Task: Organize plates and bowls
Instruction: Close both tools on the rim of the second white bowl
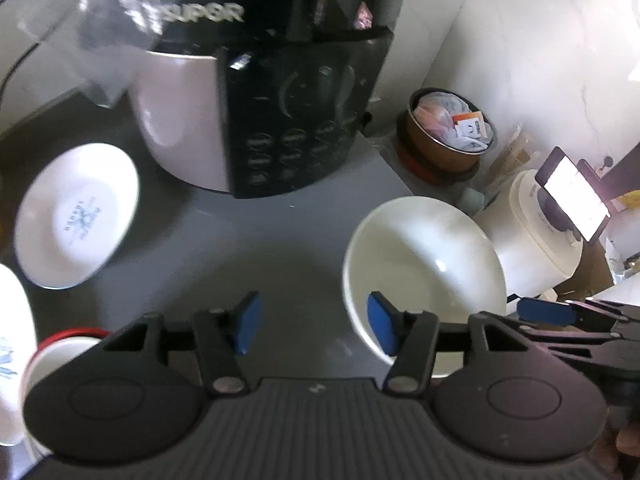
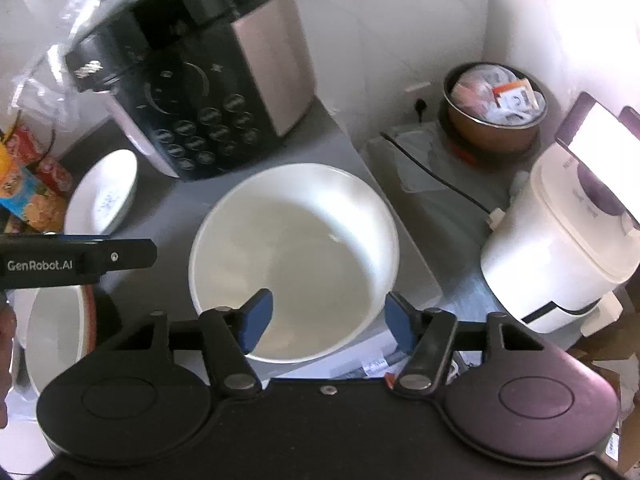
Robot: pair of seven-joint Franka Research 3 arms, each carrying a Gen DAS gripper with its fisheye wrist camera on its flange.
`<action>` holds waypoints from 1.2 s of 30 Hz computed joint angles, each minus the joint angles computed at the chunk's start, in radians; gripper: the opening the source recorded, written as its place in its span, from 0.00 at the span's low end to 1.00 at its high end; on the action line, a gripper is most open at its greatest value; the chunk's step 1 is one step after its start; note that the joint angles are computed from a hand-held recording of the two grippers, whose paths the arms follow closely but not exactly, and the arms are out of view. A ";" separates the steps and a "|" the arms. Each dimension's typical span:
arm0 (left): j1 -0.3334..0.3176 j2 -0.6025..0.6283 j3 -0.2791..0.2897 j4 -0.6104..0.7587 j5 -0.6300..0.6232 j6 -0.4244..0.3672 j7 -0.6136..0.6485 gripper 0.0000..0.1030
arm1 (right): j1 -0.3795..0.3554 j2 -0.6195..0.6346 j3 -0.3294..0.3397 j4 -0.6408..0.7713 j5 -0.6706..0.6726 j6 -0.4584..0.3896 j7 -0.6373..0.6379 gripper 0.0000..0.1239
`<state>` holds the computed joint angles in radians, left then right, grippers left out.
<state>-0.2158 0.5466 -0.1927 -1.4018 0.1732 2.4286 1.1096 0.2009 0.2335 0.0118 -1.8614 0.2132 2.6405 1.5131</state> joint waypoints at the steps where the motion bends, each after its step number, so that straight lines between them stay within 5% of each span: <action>1: 0.003 0.009 -0.006 0.006 -0.006 0.008 0.009 0.55 | -0.001 0.006 -0.002 0.004 -0.002 -0.001 0.001 0.45; 11: -0.016 0.130 -0.021 0.147 -0.038 -0.070 0.081 0.37 | 0.006 0.084 -0.027 0.066 -0.072 -0.058 0.081 0.14; 17: -0.023 0.163 -0.018 0.181 -0.051 -0.104 0.107 0.23 | 0.010 0.077 -0.018 0.044 -0.087 -0.028 0.043 0.14; 22: -0.017 0.137 -0.006 0.115 -0.042 -0.054 0.084 0.10 | 0.017 0.071 -0.014 0.038 -0.094 -0.024 0.008 0.14; 36: 0.027 -0.032 -0.001 -0.086 -0.031 0.061 0.051 0.10 | 0.033 0.016 0.014 0.003 -0.050 0.036 -0.087 0.14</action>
